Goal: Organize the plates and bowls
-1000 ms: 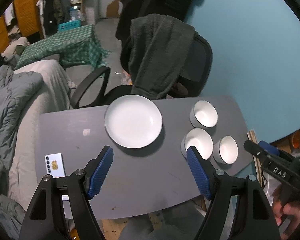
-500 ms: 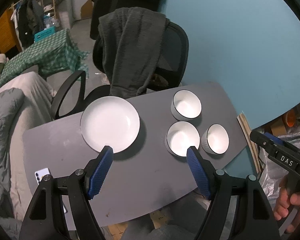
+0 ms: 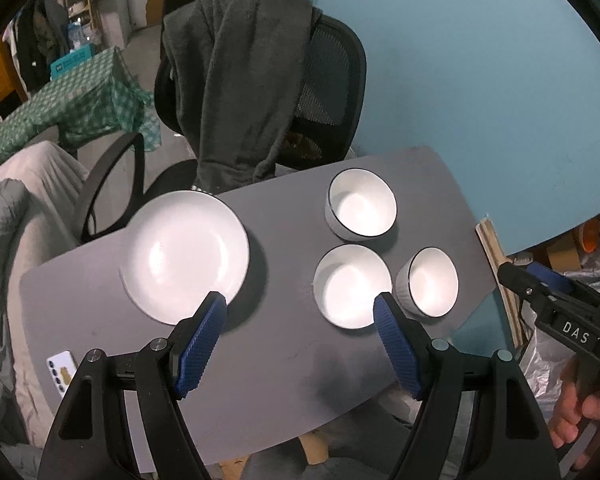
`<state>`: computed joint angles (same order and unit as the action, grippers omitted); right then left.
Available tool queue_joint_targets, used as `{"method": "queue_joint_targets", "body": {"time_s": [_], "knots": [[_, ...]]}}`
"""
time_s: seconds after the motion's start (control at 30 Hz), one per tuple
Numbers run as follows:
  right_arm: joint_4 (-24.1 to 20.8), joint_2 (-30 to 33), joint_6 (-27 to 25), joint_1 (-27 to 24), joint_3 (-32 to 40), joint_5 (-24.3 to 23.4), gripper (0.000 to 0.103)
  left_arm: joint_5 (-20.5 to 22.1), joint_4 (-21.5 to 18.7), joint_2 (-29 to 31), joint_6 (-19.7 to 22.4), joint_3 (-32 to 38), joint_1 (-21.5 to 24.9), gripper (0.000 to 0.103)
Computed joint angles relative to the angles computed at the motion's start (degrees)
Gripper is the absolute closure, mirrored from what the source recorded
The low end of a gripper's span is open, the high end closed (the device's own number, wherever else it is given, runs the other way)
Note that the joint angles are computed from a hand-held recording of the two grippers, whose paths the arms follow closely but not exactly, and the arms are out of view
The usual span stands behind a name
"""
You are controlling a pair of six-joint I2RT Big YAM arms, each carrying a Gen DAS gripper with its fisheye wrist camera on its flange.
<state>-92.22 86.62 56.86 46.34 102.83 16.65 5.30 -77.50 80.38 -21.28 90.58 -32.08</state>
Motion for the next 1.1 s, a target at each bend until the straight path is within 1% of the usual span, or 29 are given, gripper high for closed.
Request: {"method": "queue_joint_targets", "body": {"time_s": [0.07,0.17,0.33,0.6,0.8,0.9,1.0,1.1], "knots": [[0.74,0.24,-1.64,-0.96,-0.28,-0.78,0.037,-0.14,0.03,0.6,-0.47,0.26,-0.45,0.026],[1.58,0.65,-3.88,-2.48,-0.7,-2.02,0.037,-1.96,0.18,2.05,-0.55,0.87,-1.22,0.026],[3.21,1.07,-7.55,-4.99,-1.35,-4.03,0.037,-1.67,0.13,4.42,-1.74,1.59,-1.17,0.026],[5.94,2.58,-13.17,-8.12,-2.28,-7.26,0.037,-2.66,-0.36,7.43,-3.64,2.68,-1.54,0.026],[8.51,4.07,-18.49,-9.41,-3.97,-9.94,0.037,-3.26,0.69,8.81,-5.59,0.45,-1.92,0.026],[9.88,5.2,-22.0,-9.86,-4.68,-11.39,0.037,-1.69,1.24,9.27,-7.02,-1.07,-1.95,0.026],[11.66,6.14,-24.92,-10.11,-5.81,-13.44,0.037,0.7,2.33,9.5,-9.93,-2.7,-1.82,0.026],[13.65,7.05,-27.23,-10.64,-6.74,-16.48,0.037,1.32,3.64,9.65,-12.22,-4.09,-1.91,0.026]]}}
